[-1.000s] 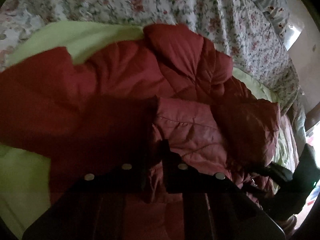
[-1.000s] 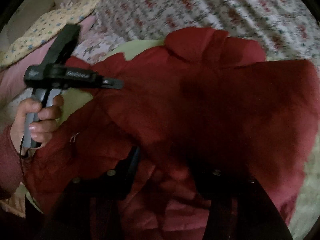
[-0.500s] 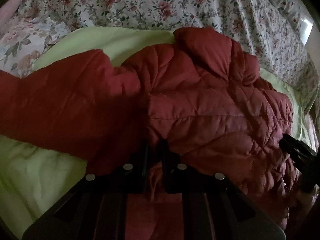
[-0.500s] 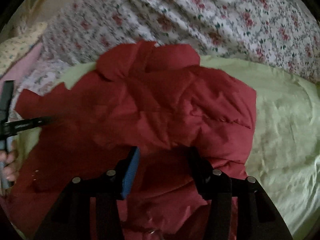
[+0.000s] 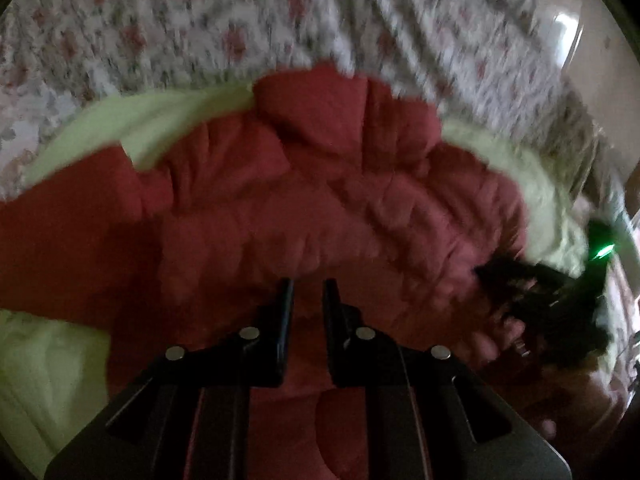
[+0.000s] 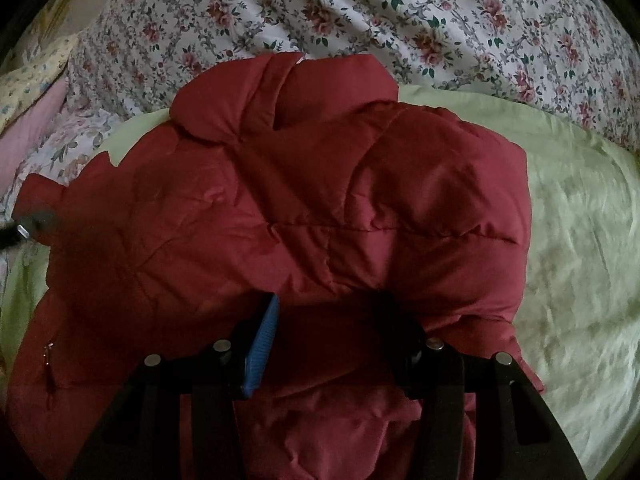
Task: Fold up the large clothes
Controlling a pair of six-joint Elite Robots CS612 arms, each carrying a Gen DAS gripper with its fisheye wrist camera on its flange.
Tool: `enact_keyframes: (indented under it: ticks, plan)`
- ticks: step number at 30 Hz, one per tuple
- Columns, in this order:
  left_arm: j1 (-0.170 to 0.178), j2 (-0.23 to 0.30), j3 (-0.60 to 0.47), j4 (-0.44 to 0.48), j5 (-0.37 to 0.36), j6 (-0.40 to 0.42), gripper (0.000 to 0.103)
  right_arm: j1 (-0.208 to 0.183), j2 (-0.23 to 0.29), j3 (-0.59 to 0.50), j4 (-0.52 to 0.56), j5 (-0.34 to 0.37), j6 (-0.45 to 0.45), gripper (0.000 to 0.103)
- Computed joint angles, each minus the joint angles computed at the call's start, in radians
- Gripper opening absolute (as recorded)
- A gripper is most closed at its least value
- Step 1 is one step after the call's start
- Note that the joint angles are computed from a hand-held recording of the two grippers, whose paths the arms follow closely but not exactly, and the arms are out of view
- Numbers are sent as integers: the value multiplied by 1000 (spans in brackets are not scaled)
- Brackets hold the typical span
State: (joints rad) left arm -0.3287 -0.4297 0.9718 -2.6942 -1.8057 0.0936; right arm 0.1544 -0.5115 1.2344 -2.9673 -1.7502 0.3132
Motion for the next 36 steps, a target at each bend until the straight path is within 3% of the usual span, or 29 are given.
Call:
enact_keyframes:
  ticks: [2, 5, 8, 10, 13, 21, 23, 25, 26, 36]
  plan:
    - [-2, 18, -16, 34, 36, 5, 11, -2, -3, 3, -1, 8, 6, 52]
    - [8, 31, -26, 42, 12, -6, 11, -3, -19, 31, -55, 21, 26, 52]
    - [14, 37, -39, 54, -9, -22, 11, 1, -31, 58, -127, -26, 37, 52]
    - [13, 38, -41, 53, -13, -24, 11, -2, -30, 51, -88, -57, 57, 57]
    - [17, 44, -43, 46, -24, -22, 11, -14, -18, 28, 7, -40, 85, 57]
    - [30, 15, -7, 51, -50, -44, 12, -8, -35, 45, 9, -53, 90, 57]
    - [32, 2, 14, 35, -38, -47, 19, -7, -45, 51, 8, -46, 105, 57]
    - [35, -11, 39, 9, -27, -55, 38, -3, -59, 66, 1, -38, 109, 57]
    - [37, -16, 49, -2, -20, -59, 41, -2, -64, 72, -4, -33, 109, 57]
    - [82, -24, 66, -12, -21, -160, 43, 22, -110, 138, -79, 16, 115, 58]
